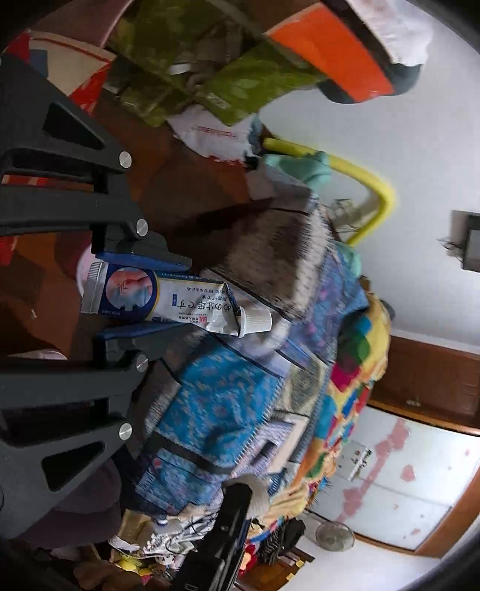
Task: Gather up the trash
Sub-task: 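Carry the tube and roll with both tools over the white bucket, then open the right tool dropping the roll while the left tool drops the tube into the bucket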
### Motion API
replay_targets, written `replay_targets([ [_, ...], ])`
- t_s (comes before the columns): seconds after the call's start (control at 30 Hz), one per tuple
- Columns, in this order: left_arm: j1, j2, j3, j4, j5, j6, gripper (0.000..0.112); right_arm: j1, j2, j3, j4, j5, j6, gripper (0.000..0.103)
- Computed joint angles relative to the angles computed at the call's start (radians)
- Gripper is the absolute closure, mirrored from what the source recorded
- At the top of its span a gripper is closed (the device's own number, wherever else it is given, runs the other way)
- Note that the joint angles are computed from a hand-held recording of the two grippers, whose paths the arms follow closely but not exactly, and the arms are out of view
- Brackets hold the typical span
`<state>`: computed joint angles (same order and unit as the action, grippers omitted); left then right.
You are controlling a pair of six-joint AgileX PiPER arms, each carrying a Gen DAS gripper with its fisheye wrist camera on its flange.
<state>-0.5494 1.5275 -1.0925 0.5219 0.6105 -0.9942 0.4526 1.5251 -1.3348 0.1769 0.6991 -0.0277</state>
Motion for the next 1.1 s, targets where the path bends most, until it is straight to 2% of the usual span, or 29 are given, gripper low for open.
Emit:
replay_targets([
  [0.23, 0.087, 0.106, 0.049, -0.141, -0.092, 0.105, 0.086, 0.049, 0.176, -0.051, 0.04, 0.046, -0.047, 0.067],
  [0.47, 0.144, 0.225, 0.06, -0.297, -0.142, 0.207, 0.086, 0.062, 0.364, -0.154, 0.108, 0.12, -0.128, 0.067],
  [0.7, 0.169, 0.29, 0.053, -0.362, -0.148, 0.234, 0.086, 0.052, 0.525, -0.31, 0.212, 0.233, -0.21, 0.066],
  [0.73, 0.173, 0.297, 0.05, -0.369, -0.146, 0.238, 0.086, 0.05, 0.541, -0.332, 0.218, 0.249, -0.211, 0.064],
  [0.8, 0.183, 0.311, 0.039, -0.382, -0.142, 0.252, 0.086, 0.044, 0.569, -0.37, 0.235, 0.274, -0.216, 0.054],
  [0.83, 0.187, 0.319, 0.033, -0.394, -0.143, 0.264, 0.086, 0.047, 0.575, -0.381, 0.224, 0.277, -0.205, 0.046],
  [0.87, 0.192, 0.327, 0.025, -0.409, -0.142, 0.277, 0.086, 0.047, 0.58, -0.391, 0.216, 0.278, -0.2, 0.045],
  [1.03, 0.207, 0.378, -0.038, -0.48, -0.127, 0.36, 0.086, 0.026, 0.578, -0.393, 0.209, 0.275, -0.199, 0.045],
  [1.1, 0.205, 0.412, -0.087, -0.479, -0.09, 0.359, 0.08, 0.018, 0.566, -0.379, 0.202, 0.268, -0.2, 0.045],
])
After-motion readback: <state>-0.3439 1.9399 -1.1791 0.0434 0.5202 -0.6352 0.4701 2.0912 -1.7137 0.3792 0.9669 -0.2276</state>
